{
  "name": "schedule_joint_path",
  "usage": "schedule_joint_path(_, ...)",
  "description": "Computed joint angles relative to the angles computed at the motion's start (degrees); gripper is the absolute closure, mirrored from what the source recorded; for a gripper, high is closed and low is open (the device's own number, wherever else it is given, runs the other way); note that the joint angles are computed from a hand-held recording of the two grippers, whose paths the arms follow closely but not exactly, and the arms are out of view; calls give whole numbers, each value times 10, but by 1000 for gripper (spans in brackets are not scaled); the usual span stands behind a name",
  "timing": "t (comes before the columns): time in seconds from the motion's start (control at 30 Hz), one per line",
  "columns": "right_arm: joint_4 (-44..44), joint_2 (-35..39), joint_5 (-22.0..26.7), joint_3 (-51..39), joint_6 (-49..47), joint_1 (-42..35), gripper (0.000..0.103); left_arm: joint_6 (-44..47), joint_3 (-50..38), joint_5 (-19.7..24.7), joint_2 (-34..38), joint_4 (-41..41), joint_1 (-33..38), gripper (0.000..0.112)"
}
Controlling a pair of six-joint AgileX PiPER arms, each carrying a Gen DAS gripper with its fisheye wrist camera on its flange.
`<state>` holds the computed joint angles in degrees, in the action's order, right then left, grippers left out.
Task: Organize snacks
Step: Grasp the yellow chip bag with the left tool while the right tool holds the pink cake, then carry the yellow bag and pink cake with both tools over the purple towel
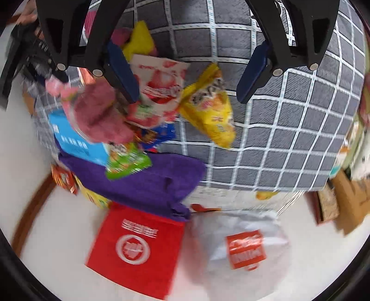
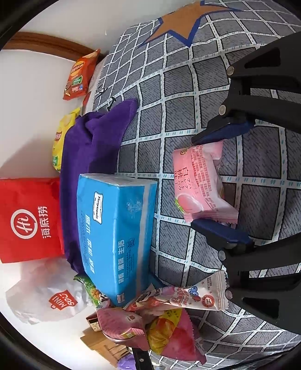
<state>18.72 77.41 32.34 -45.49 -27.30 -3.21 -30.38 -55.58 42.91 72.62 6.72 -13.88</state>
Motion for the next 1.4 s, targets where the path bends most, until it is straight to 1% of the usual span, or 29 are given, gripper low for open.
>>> schedule_joint_path(0.1,-4,0,-2,1,2,3,37,3,-2,-5,5,-18,29,28)
schedule_joint_path(0.2,0,1,-1,1,-2,3,36,-55,-19,9,35,40,17,32)
schedule_joint_path(0.23,0,0,-2,2,-2,3,36,-80,-24,11,49,62,10,32)
schedule_joint_path(0.27,0,0,-2,2,-2,3,36,-87,-25,7,59,69,10,34)
schedule_joint_path(0.3,-2,0,-2,2,-1,3,36,-89,-25,1,70,70,9,43)
schedule_joint_path(0.33,-5,1,-3,2,1,4,36,-83,-24,-3,77,64,12,49)
schedule_joint_path(0.4,-15,1,-5,2,11,7,34,-64,-10,-34,83,38,20,62)
schedule_joint_path(0.43,-21,2,-6,1,17,9,33,-63,-1,-49,79,33,22,65)
schedule_joint_path(0.5,-22,3,-6,0,17,9,32,-63,2,-53,75,30,23,69)
schedule_joint_path(0.6,-23,4,-6,0,18,9,31,-65,12,-45,54,19,29,71)
schedule_joint_path(0.7,-21,6,-6,-1,12,9,29,-97,35,-38,22,34,25,71)
schedule_joint_path(0.77,-18,9,-3,-3,6,9,27,-122,48,-24,0,47,17,71)
schedule_joint_path(0.9,-21,7,-2,-3,9,10,27,-143,71,-12,-45,37,15,71)
schedule_joint_path(1.0,-21,6,-1,-3,10,11,27,-157,76,5,-69,36,7,71)
schedule_joint_path(1.1,-24,4,-2,-2,16,13,27,-173,76,16,-83,43,-11,71)
schedule_joint_path(1.17,-24,4,-1,-2,16,12,27,-208,75,31,-90,64,-30,71)
schedule_joint_path(1.23,-22,4,0,-2,15,11,27,-216,75,37,-99,72,-43,71)
schedule_joint_path(1.33,-22,4,0,-2,15,11,27,-260,67,68,-108,114,-83,71)
schedule_joint_path(1.4,-20,4,0,-2,13,10,27,-280,60,84,-113,129,-97,71)
